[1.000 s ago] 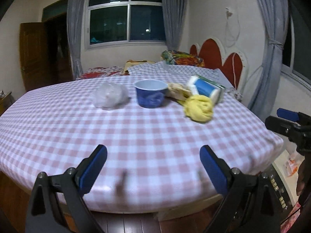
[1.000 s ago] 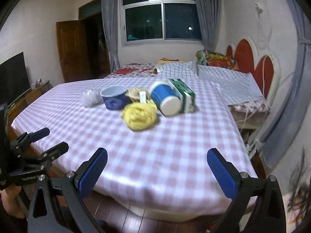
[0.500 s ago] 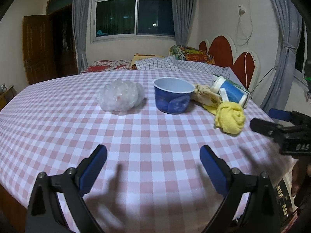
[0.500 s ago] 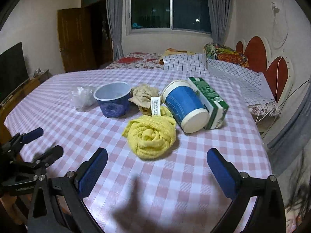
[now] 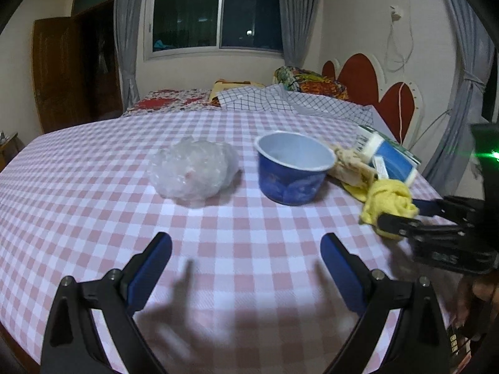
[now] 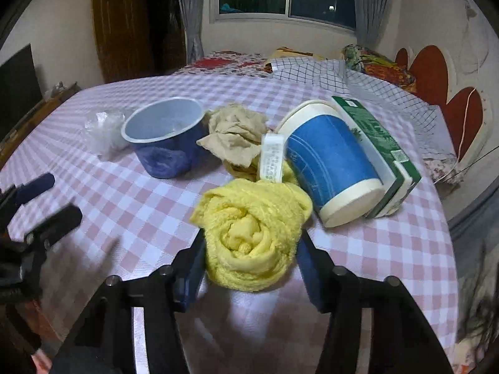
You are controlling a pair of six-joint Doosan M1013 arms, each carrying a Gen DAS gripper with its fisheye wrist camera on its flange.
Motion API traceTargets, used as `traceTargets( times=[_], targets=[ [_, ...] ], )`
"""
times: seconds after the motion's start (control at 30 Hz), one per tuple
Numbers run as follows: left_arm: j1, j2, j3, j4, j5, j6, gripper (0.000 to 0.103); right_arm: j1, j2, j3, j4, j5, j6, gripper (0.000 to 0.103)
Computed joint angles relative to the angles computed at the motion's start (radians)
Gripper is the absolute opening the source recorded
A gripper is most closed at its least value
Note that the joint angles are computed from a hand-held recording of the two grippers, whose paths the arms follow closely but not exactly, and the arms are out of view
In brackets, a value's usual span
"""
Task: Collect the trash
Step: 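Grasp the clear plastic bag with the left tool while the right tool grasps the yellow towel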
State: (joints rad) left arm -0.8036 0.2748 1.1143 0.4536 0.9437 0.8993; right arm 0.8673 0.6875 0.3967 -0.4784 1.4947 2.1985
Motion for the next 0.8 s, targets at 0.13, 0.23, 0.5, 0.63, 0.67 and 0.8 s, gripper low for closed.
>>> traceTargets(
  times=[0.13, 0.23, 0.5, 0.63, 0.67, 0.8],
  targets=[
    [0.019, 0.017, -0.037, 0.005, 0.017, 0.000, 0.097, 0.012, -0.027, 0.027, -0.030, -0.084, 0.007, 0.055],
    [0.033, 0.040, -0.079, -0.006, 0.035, 0.010, 0.097, 0.008, 0.013, -0.055, -0.045, -0.067, -0.017, 0.055],
    [0.079, 0.140, -0.231, -0.108, 0.144, 0.104, 0.091, 0.003, 0.076, -0.188, -0.100, -0.015, -0.023, 0.055],
    [0.091, 0.175, -0.284, -0.134, 0.179, 0.131, 0.082, 0.006, 0.040, -0.117, -0.126, -0.043, -0.004, 0.055],
    [0.093, 0.185, -0.299, -0.141, 0.195, 0.139, 0.079, 0.005, 0.027, -0.091, -0.135, -0.055, 0.009, 0.055],
    [0.094, 0.193, -0.313, -0.172, 0.185, 0.167, 0.043, 0.003, -0.017, -0.009, -0.144, -0.098, 0.061, 0.055]
  ],
)
